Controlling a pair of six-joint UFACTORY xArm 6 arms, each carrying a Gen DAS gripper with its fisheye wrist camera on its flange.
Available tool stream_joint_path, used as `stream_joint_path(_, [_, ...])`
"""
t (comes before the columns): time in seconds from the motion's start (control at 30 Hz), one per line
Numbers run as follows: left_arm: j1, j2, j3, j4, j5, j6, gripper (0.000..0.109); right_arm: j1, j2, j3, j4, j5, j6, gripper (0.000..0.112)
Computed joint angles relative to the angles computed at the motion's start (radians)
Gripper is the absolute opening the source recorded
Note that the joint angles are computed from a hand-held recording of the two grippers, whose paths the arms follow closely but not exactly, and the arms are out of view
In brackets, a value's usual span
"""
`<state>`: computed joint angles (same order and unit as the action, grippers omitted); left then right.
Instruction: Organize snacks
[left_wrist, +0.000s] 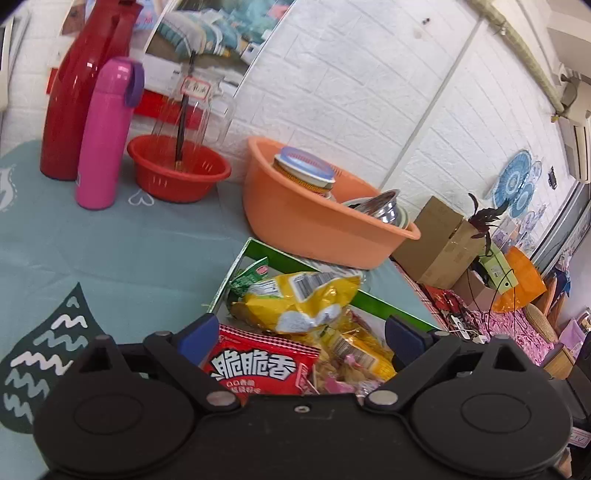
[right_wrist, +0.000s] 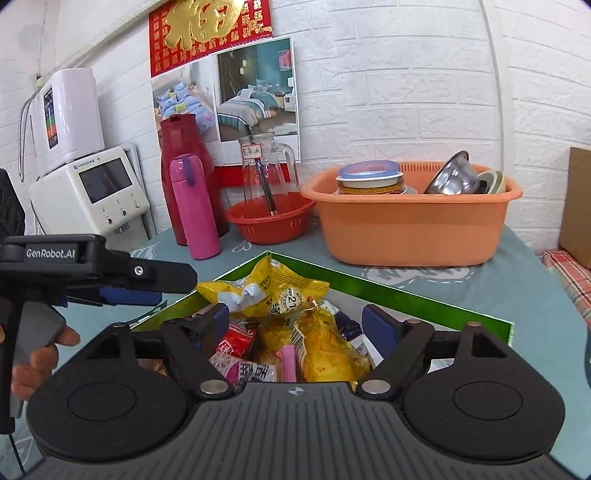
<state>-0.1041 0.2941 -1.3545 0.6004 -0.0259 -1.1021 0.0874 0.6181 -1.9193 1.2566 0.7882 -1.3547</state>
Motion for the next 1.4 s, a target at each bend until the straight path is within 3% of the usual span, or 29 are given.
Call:
stream_joint_path(0.13, [-0.009, -0.078, 0.016, 0.358, 0.046, -0.319, 0.103, -0.026, -0.126, 0.145, 0.051, -0.016, -0.071, 0.103])
stream_joint_path(0.23, [-0.052, -0.162, 0.062, 0.474, 0.116, -0.417, 0.103, -0.050, -0.238, 0.268, 0.100, -0.029, -0.153, 0.103])
stream_joint_path(0.3, [-0.099, -0.216, 0.100, 0.431, 0.198, -0.379, 0.103, -0.068, -0.314, 0.349, 0.121, -0.034, -0.204, 0.103])
stream_joint_path(0.43, [-0.186, -0.326, 0.186, 0.480, 0.312, -0.423, 0.103, -0.115, -0.450, 0.489, 0.077, -0.035, -0.219, 0.103])
stream_joint_path(0.6, [-0.290, -0.433, 0.285, 0.549, 0.418, -0.505, 0.103, -0.209, -0.562, 0.626, 0.083, 0.086, -0.273, 0.103])
stream_joint_path(0.87, [-0.442, -0.436, 0.356, 0.544, 0.599, -0.541, 0.103, -0.217, -0.663, 0.819, 0.113, -0.022, -0.411, 0.103])
stream_joint_path(1.1, [-0.477, -0.367, 0.346, 0.520, 0.619, -0.575, 0.103, -0.177, -0.677, 0.897, 0.158, -0.118, -0.518, 0.103])
stream_joint_path(1.4, [-0.480, -0.354, 0.338, 0.575, 0.629, -0.613, 0.103, -0.166, -0.655, 0.901, 0.153, -0.131, -0.507, 0.103])
